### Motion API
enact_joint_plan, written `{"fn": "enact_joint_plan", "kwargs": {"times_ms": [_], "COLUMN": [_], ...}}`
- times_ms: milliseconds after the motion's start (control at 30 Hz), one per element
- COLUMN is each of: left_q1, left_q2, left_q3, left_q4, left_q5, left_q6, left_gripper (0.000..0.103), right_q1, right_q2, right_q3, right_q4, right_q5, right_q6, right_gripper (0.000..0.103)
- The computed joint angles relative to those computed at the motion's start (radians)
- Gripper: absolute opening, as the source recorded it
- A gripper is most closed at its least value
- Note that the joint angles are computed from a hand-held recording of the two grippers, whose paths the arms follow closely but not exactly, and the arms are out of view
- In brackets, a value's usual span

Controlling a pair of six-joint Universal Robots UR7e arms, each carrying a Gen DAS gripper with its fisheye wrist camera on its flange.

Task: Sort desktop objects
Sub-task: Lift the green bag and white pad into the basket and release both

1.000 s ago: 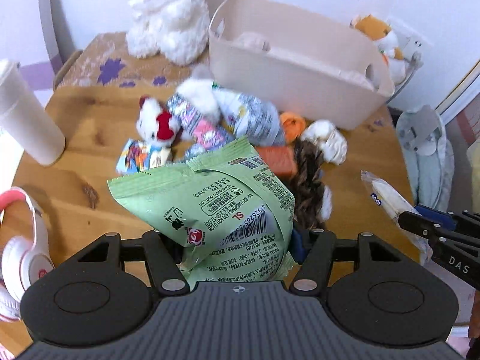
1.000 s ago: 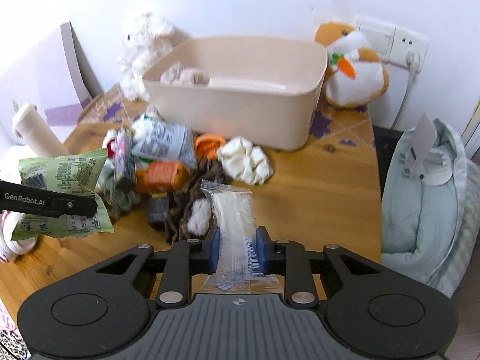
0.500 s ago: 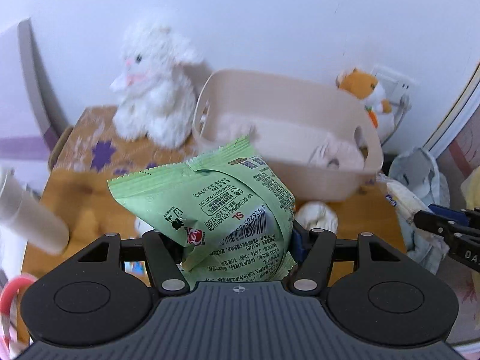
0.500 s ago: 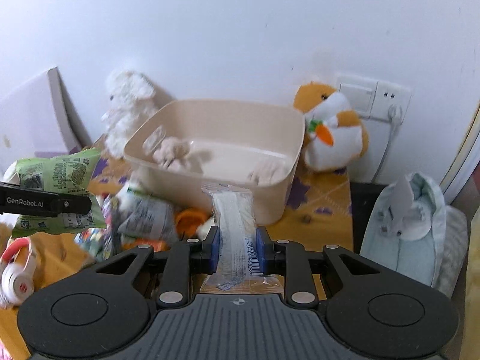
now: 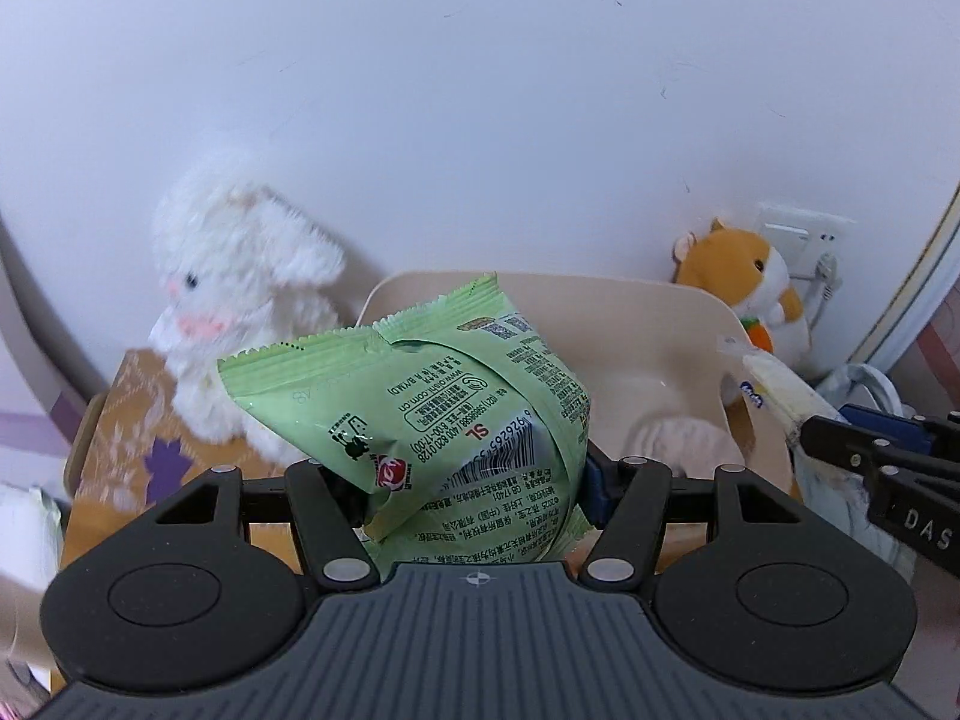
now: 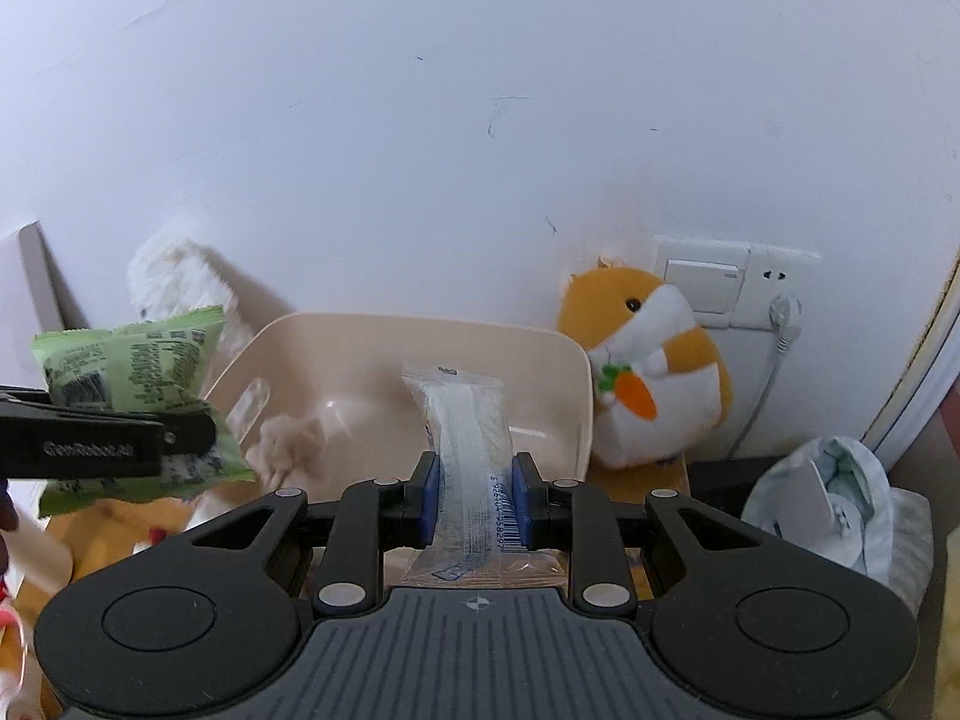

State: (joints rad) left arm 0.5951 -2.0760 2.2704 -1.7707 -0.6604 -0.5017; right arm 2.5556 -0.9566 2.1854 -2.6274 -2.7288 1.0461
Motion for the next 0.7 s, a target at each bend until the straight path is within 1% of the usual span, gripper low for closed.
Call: {"fn": "enact_joint_plan", "kwargs": {"times_ms": [33, 133, 233, 400, 500, 567, 600, 667, 700], "left_q1": [0.020, 0.075, 0.130, 0.206, 0.221, 0.220, 0.217, 0.209, 0.204], "left_q2": [0.030, 0.109, 0.180, 0.245, 0.248, 0.239, 0.234, 0.223, 0.219], "left_q3": [0.003, 0.006, 0.005, 0.010, 0.013, 0.019, 0.023, 0.029, 0.031], "left_q4": [-0.054, -0.156, -0.230, -0.317, -0.336, -0.340, -0.345, -0.355, -0.357], "left_q5": [0.006, 0.024, 0.014, -0.029, -0.031, -0.036, -0.033, -0.031, -0.029], "left_q6": [0.036, 0.101, 0.155, 0.245, 0.262, 0.268, 0.271, 0.281, 0.283], "left_gripper": [0.063, 0.063, 0.063, 0.064, 0.069, 0.075, 0.076, 0.077, 0.077], "right_q1": [-0.013, -0.050, -0.094, -0.141, -0.149, -0.146, -0.144, -0.136, -0.128], "right_q2": [0.014, 0.049, 0.077, 0.116, 0.126, 0.130, 0.131, 0.129, 0.129], "right_q3": [-0.007, -0.022, -0.030, -0.041, -0.041, -0.038, -0.034, -0.033, -0.034], "right_q4": [-0.019, -0.069, -0.105, -0.117, -0.118, -0.126, -0.146, -0.137, -0.123], "right_q5": [-0.006, -0.013, -0.003, 0.024, 0.044, 0.045, 0.049, 0.050, 0.043], "right_q6": [-0.018, -0.063, -0.077, -0.081, -0.088, -0.090, -0.101, -0.093, -0.081], "right_gripper": [0.023, 0.023, 0.023, 0.023, 0.024, 0.036, 0.039, 0.057, 0.060]}}
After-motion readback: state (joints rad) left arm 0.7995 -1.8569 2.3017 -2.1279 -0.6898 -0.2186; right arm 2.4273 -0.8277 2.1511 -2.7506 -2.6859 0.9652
